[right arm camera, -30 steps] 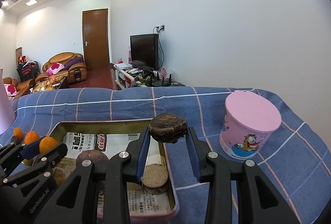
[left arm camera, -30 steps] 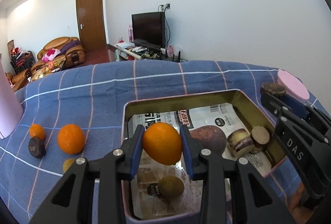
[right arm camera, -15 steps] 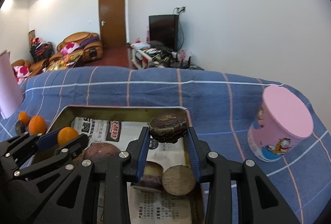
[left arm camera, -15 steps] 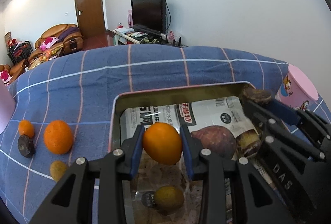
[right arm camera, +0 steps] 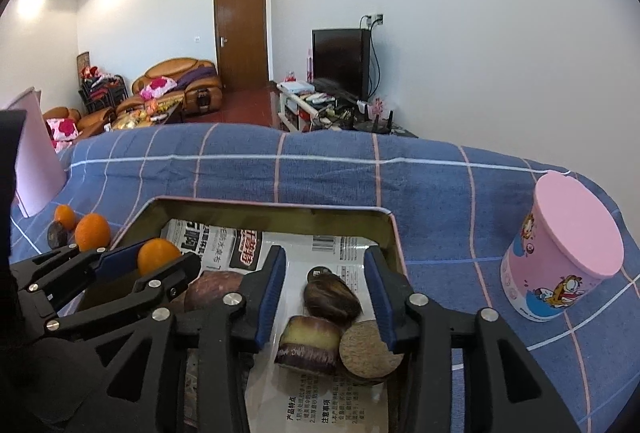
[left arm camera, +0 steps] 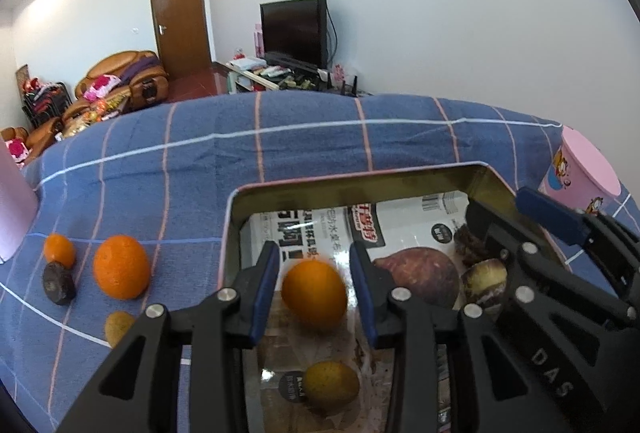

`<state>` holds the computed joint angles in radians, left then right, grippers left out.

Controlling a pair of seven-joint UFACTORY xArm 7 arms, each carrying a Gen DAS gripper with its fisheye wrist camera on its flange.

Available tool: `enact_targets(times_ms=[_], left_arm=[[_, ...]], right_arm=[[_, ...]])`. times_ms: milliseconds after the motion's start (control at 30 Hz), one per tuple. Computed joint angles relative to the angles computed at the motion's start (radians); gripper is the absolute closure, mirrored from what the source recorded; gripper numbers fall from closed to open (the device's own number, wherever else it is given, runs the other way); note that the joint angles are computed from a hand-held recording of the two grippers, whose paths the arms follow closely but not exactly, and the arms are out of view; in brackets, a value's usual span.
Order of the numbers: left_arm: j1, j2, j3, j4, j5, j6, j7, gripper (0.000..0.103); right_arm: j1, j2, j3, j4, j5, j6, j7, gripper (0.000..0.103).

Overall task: Organize fruits
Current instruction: 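Carry both fruits over the pink tin and open both tools to drop them, then grasp a small yellow-green fruit with the right tool while the left tool returns to the pile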

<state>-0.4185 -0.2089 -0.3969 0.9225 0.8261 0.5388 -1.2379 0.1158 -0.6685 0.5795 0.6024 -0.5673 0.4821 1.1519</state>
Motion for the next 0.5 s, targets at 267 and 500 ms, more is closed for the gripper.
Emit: enact_targets(times_ms=[267, 500], left_arm=[[0.068, -0.118, -0.085, -0.065, 0.242, -0.025, -0.231, 0.0], [0.099, -0.196, -0.105, -0.106, 0.299, -0.002, -0.289, 0.0]], right_arm=[[-0.101, -0.229, 0.112, -0.068, -0.027, -0.002, 0.195, 0.03], [-0.169, -0.333, 0.203, -0.051, -0.031, 0.067, 0.236, 0.028]])
